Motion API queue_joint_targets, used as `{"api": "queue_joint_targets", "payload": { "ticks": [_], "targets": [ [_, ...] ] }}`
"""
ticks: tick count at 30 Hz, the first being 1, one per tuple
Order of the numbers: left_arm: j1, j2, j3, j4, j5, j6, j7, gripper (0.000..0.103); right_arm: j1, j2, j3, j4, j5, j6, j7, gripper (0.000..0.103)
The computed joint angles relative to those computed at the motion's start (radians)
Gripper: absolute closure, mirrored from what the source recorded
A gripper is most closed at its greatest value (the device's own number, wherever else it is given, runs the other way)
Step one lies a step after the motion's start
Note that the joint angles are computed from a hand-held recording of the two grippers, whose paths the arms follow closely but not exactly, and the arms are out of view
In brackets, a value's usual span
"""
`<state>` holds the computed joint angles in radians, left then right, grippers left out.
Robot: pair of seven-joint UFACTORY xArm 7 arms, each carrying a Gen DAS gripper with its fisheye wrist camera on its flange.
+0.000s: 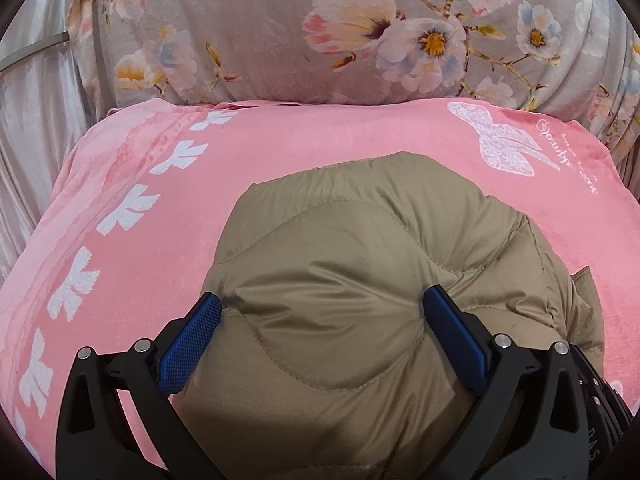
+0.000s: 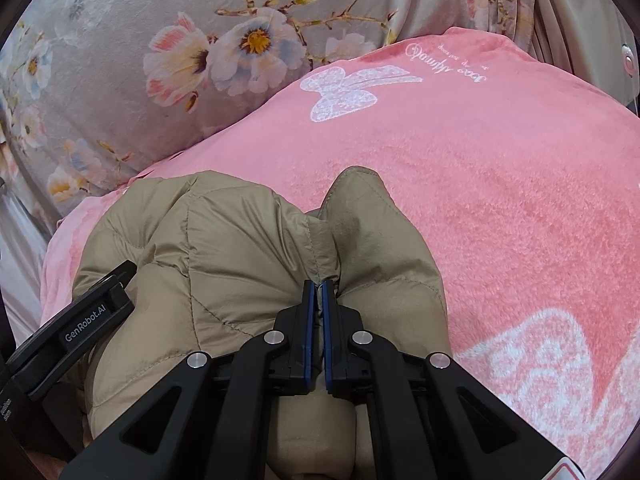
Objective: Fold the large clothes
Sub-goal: 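Hold the folded jacket bundle with the right gripper while the left presses it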
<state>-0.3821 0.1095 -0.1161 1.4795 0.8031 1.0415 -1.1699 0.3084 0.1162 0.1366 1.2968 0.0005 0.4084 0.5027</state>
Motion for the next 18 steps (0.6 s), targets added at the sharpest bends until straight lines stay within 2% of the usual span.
{"api": "queue_joint_targets", "payload": {
  "ticks": [14, 17, 18],
  "targets": [
    [-0.015, 0.017, 0.004, 0.016, 0.026, 0.03, -0.005, 0.005, 0.006, 0.005, -0.009, 0.008, -0.056, 0.007, 0.041, 0.102],
    [-0.011, 0.012, 0.006, 0.011, 0.014, 0.016, -0.003, 0.005, 0.003, 0.007, -0.007, 0.009, -0.047, 0.007, 0.031, 0.1],
    [-0.007, 0.008, 0.006, 0.007, 0.003, 0.006, 0.003, 0.005, 0.004, 0.006, -0.006, 0.008, -0.048, 0.008, 0.033, 0.096]
  ]
}}
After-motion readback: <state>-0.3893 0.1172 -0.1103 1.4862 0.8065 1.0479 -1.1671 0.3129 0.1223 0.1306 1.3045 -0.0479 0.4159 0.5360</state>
